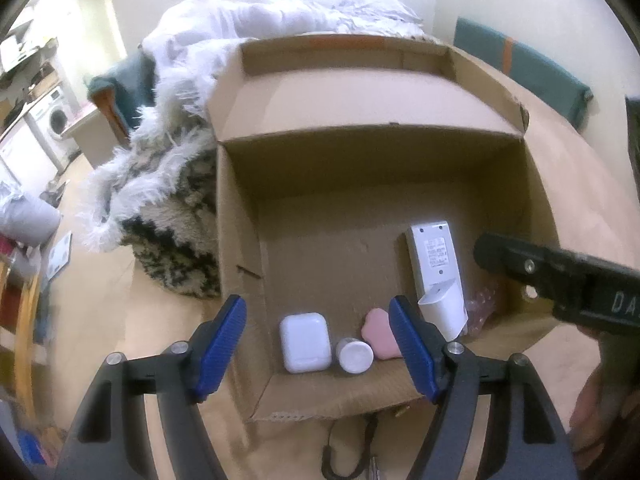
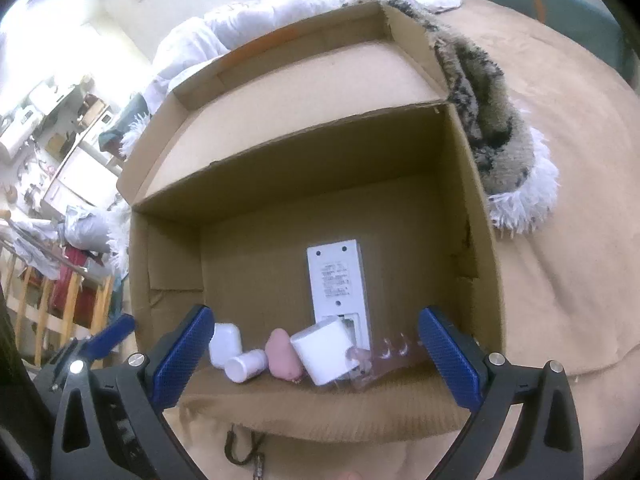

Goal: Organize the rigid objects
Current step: 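Withdraw both tools from the box toward the remaining items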

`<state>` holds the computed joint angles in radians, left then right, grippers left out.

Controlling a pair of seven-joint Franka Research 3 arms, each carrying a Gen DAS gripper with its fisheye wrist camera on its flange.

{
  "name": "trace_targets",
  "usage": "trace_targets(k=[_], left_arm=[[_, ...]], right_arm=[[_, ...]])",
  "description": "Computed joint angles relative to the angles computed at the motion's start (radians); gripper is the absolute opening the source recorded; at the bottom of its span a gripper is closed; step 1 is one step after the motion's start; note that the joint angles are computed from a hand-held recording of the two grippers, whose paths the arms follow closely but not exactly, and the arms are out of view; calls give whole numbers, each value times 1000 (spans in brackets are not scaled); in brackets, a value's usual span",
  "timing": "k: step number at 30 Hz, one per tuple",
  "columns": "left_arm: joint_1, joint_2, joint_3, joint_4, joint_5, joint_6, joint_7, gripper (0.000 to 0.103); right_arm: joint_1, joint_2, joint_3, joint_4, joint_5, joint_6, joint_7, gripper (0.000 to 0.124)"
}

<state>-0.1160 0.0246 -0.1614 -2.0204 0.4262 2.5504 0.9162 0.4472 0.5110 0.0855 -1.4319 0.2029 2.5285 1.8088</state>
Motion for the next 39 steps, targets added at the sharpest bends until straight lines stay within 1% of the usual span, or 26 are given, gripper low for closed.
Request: trace_targets(k=[4, 6, 9, 14, 17, 20, 25, 29, 32, 35, 37, 39], left_arm=[[4, -26, 2, -19, -13, -9, 12, 71], [7, -43, 2, -33, -11, -10, 8, 71], [14, -78, 3, -70, -7, -4, -11, 71], [24, -143, 5, -138, -48, -4, -18, 71], [28, -175, 4, -170, -57, -15, -23, 71], [34, -205, -4, -195, -38, -41, -54, 71], [28, -254, 12, -254, -112, -37, -31, 71], [36, -270, 15, -281, -138, -67, -49, 71], [35, -262, 27, -289, -188, -91, -42, 71], [39, -242, 23, -280, -189, -112, -32, 71], [38, -233, 23, -277, -198, -116, -29, 71], [36, -226, 25, -272, -216, -120, -20, 71]], right_arm=[[3, -37, -3, -46, -6, 9, 3, 103], [8, -68, -8, -90, -14, 31, 14, 103], [-4, -113, 4, -162, 15, 57, 24, 103], [-6, -178, 21, -263, 40, 89, 21, 103], [-2, -205, 27, -302, 41, 98, 17, 103], [1, -230, 35, -341, 50, 104, 10, 103], [7, -262, 40, -390, 52, 109, 10, 103], [20, -277, 19, -411, 2, 70, 88, 103], [-9, -271, 32, -415, 68, 46, 94, 103], [-20, -266, 32, -416, 90, 30, 107, 103], [-36, -256, 46, -409, 143, 12, 81, 103], [-56, -238, 69, -390, 222, -21, 24, 103]])
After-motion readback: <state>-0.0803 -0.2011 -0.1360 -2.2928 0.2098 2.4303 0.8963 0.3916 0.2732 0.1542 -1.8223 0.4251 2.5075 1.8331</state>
